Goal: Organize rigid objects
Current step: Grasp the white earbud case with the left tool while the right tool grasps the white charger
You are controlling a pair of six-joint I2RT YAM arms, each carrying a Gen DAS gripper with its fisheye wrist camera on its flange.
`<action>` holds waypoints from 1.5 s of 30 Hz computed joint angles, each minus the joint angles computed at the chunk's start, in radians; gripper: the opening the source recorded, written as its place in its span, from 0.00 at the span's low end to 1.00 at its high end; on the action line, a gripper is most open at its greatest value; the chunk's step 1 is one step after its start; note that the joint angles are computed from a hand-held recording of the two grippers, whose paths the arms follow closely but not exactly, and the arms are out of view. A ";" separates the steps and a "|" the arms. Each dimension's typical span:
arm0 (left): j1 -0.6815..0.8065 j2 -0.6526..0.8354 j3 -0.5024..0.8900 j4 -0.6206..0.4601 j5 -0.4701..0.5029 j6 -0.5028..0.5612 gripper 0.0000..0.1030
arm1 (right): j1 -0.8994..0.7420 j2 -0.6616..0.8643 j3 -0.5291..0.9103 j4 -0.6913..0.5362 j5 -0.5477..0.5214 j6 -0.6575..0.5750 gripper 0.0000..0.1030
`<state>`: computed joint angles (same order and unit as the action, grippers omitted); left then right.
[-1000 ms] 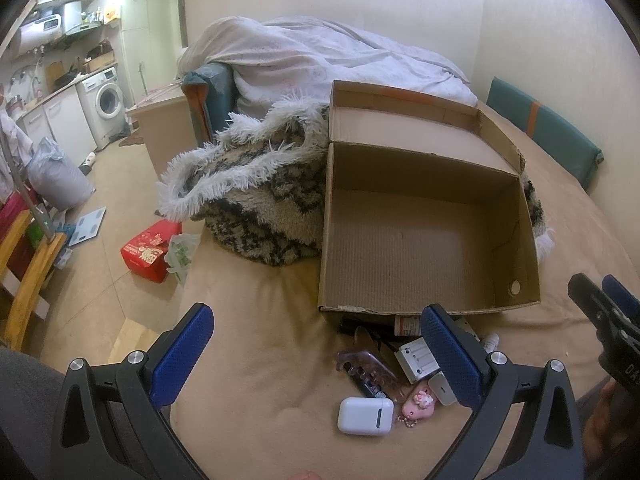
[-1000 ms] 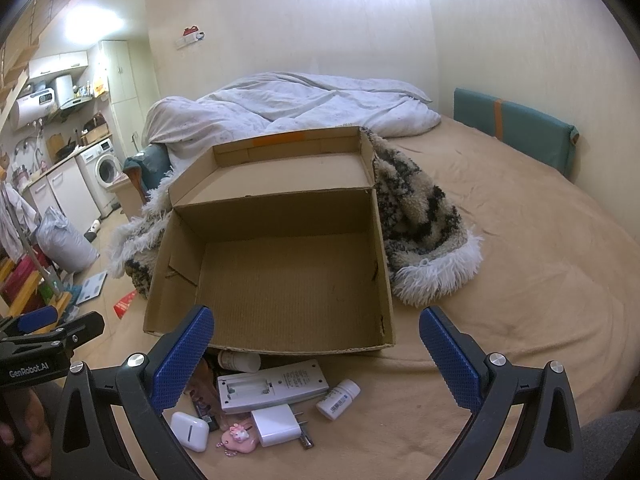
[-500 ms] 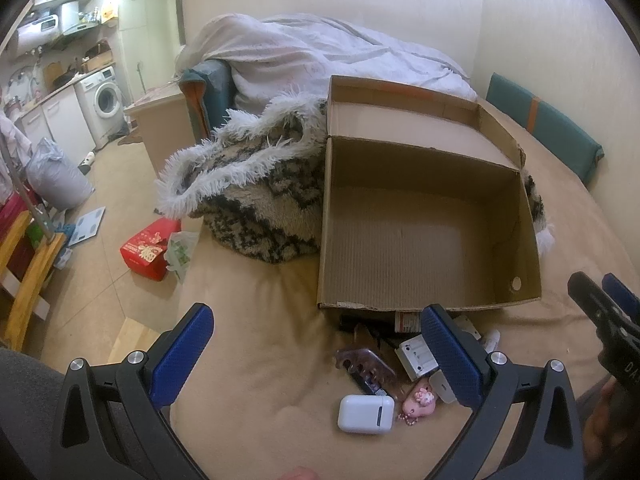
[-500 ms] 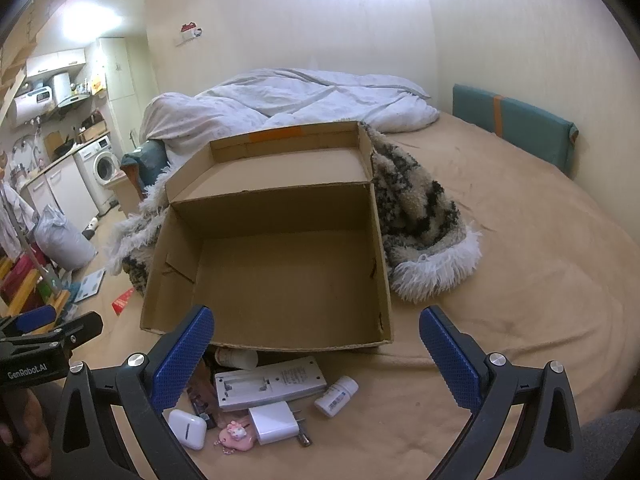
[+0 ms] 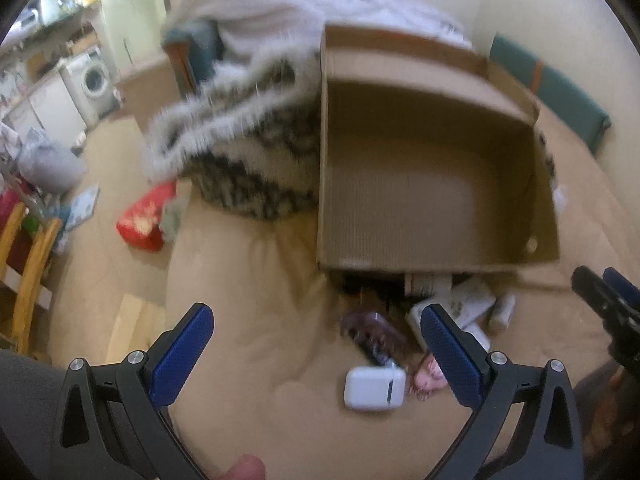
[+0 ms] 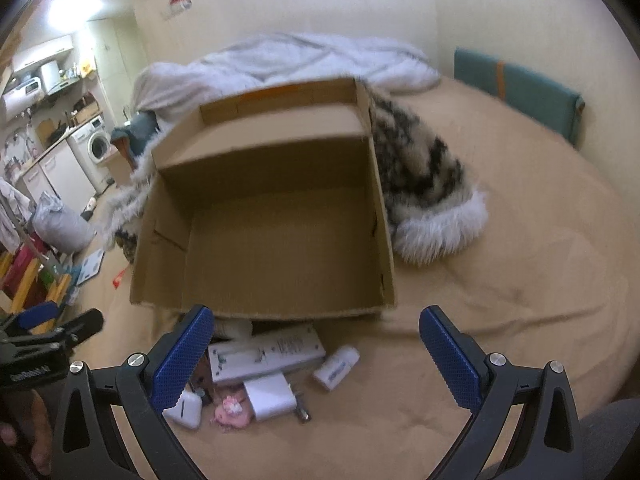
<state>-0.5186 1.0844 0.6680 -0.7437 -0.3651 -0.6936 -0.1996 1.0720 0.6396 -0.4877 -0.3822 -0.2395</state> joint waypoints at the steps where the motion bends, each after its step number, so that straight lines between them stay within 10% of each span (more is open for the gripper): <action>1: 0.019 0.015 -0.008 0.010 0.030 0.011 1.00 | 0.008 0.020 0.002 -0.003 0.024 -0.003 1.00; 11: 0.059 0.331 -0.018 0.115 0.271 0.101 0.96 | 0.010 0.208 0.060 -0.082 0.083 -0.020 1.00; 19: 0.075 0.521 -0.069 0.311 0.397 0.044 0.72 | -0.028 0.338 0.142 -0.193 -0.028 -0.044 1.00; 28: 0.084 0.528 -0.113 0.371 0.421 0.046 0.51 | 0.114 0.592 0.235 -0.278 -0.049 -0.100 0.61; 45: 0.097 0.399 -0.092 0.237 0.308 -0.005 0.50 | 0.349 0.494 0.125 -0.131 0.126 -0.099 0.42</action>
<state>-0.4214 1.4832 0.5757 -0.5069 -0.0566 -0.6981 0.1496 1.5659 0.7651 -0.6187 -0.2558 -0.3386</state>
